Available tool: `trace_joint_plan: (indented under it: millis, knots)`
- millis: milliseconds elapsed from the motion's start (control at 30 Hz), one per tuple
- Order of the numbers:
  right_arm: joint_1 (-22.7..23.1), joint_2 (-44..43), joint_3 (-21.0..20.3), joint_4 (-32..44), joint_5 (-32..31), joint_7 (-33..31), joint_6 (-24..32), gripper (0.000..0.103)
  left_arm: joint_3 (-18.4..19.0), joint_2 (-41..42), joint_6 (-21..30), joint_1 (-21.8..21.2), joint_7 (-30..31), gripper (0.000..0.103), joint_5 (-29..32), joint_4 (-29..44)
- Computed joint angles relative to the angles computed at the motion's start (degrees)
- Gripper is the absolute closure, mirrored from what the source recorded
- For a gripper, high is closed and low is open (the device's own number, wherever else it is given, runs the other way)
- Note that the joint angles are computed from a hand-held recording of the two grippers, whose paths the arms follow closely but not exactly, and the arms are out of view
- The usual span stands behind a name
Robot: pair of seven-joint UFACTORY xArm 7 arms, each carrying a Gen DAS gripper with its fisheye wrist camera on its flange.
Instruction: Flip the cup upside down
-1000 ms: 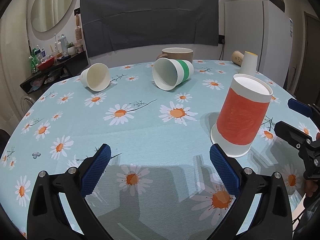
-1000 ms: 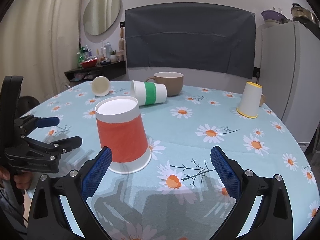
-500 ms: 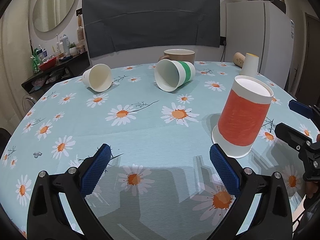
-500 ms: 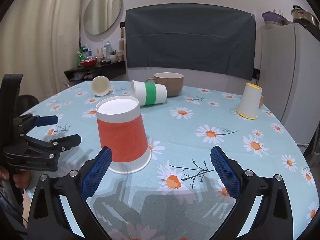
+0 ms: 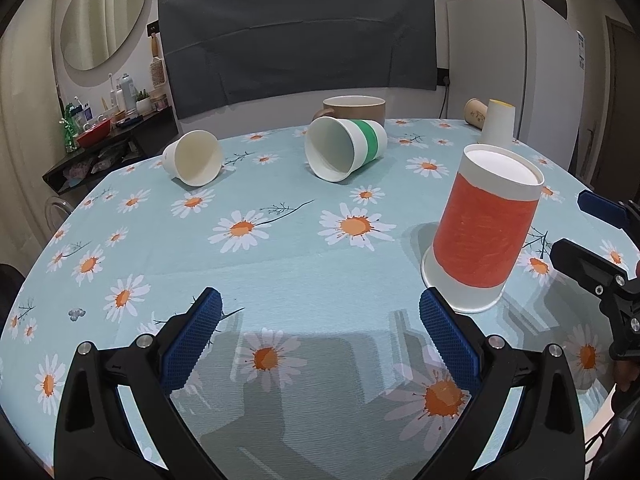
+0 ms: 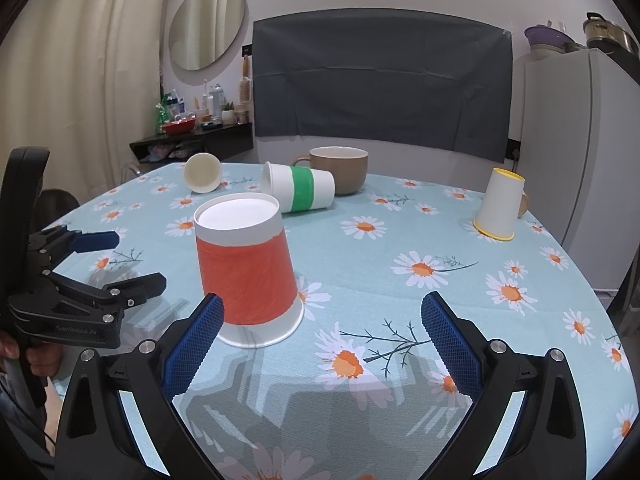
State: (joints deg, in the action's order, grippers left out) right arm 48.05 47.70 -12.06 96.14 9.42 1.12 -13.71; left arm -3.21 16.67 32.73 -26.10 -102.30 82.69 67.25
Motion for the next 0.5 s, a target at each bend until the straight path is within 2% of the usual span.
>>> trace_joint_plan:
  millis: [500]
  knots:
    - [0.0, 0.0, -0.1, 0.0, 0.1, -0.1, 0.1, 0.008, 0.0, -0.2, -0.1, 0.0, -1.1, 0.006, 0.9, -0.2]
